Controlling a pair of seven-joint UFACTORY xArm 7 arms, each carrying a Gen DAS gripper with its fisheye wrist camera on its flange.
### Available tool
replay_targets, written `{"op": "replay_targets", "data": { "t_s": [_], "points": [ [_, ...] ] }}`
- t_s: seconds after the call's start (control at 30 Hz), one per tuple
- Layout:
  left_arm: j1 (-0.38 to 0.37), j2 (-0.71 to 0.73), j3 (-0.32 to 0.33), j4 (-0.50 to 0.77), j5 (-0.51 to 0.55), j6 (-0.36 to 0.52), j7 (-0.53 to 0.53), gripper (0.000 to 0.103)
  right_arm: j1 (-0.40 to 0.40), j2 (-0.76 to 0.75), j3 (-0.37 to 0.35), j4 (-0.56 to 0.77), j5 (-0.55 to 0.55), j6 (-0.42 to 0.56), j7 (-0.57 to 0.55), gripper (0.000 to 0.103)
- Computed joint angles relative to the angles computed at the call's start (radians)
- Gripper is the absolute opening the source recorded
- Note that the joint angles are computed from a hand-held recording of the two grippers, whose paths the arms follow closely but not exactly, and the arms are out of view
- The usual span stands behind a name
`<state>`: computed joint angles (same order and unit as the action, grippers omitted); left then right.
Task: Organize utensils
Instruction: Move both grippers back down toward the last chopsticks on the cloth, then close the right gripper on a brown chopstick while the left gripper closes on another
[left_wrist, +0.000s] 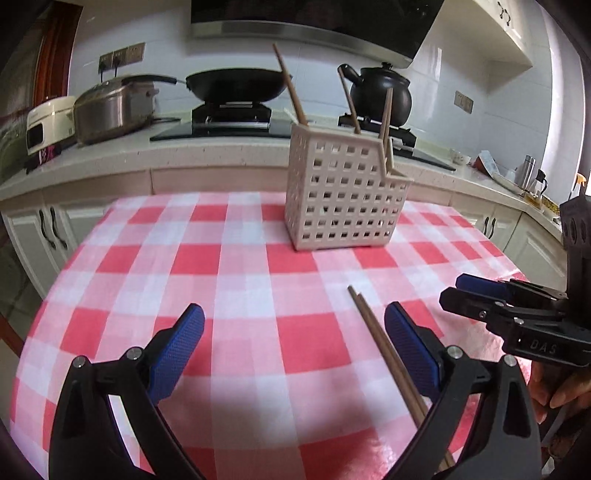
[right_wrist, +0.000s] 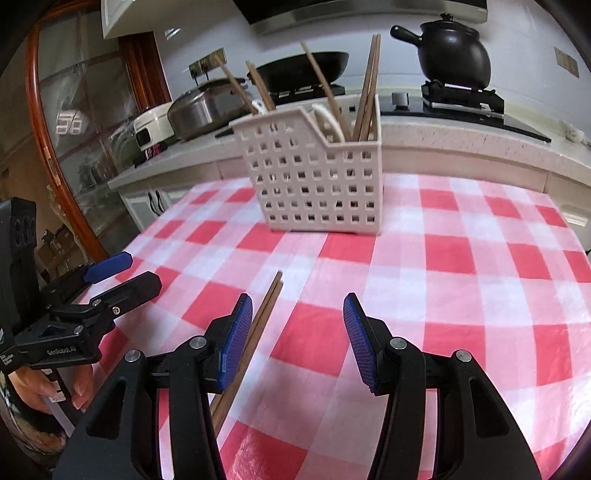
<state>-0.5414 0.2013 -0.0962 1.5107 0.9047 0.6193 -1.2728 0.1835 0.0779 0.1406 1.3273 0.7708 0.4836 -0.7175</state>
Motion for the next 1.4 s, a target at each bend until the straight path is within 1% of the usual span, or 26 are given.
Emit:
{"op": "replay_targets", "data": {
  "t_s": [0.07,0.13,0.23,0.4,0.5,0.53,0.57,0.6,0.67,0.87,1.0,1.1,1.2,1.33,1.4],
  "points": [
    [0.002,-0.001,-0.003,-0.008,-0.015,0.001,0.008,0.095,0.003,0.003,-0.001,-0.002,-0.026,0.005,0.021,0.05],
    [0.001,0.003,-0.006,-0.007,-0.032,0.021,0.026,0.095,0.005,0.008,-0.001,-0.001,-0.05,0.011,0.046,0.05],
    [-0.003,0.007,-0.005,-0.004,-0.034,0.035,0.034,0.095,0.01,0.018,0.001,0.003,-0.093,0.018,0.083,0.05],
    [-0.014,0.005,-0.002,-0.001,0.004,0.049,0.023,0.095,0.02,0.036,0.004,0.011,-0.186,0.025,0.169,0.05],
    [-0.021,0.0,-0.001,-0.006,0.036,0.062,-0.008,0.095,0.028,0.041,0.006,0.008,-0.238,0.019,0.231,0.049],
    [-0.019,-0.004,-0.001,-0.011,0.041,0.058,-0.015,0.095,0.029,0.045,0.008,0.012,-0.248,0.024,0.242,0.048],
    [-0.017,-0.009,-0.002,-0.017,0.048,0.051,-0.025,0.095,0.03,0.045,0.009,0.012,-0.26,0.023,0.254,0.042],
    [-0.015,-0.012,-0.003,-0.021,0.052,0.051,-0.032,0.095,0.035,0.045,0.009,0.009,-0.281,0.014,0.276,0.039],
    [-0.011,-0.02,-0.006,-0.03,0.063,0.047,-0.047,0.095,0.036,0.045,0.012,0.008,-0.291,0.016,0.294,0.035],
    [0.006,-0.048,-0.016,-0.064,0.097,0.034,-0.104,0.095,0.049,0.05,0.019,0.013,-0.339,0.031,0.339,0.029],
    [0.022,-0.065,-0.024,-0.086,0.112,0.021,-0.135,0.095,0.061,0.059,0.016,0.024,-0.397,0.037,0.388,0.023],
    [0.035,-0.077,-0.03,-0.104,0.113,0.001,-0.152,0.095,0.074,0.061,0.01,0.022,-0.463,0.028,0.457,0.021],
    [0.049,-0.086,-0.033,-0.118,0.111,-0.023,-0.163,0.097,0.08,0.059,0.011,0.023,-0.498,0.034,0.501,0.021],
    [0.061,-0.094,-0.037,-0.132,0.121,-0.051,-0.185,0.097,0.096,0.055,0.01,0.019,-0.564,0.033,0.556,0.021],
    [0.066,-0.099,-0.038,-0.139,0.124,-0.063,-0.194,0.097,0.1,0.063,0.008,0.029,-0.593,0.047,0.582,0.021]
  ]
}}
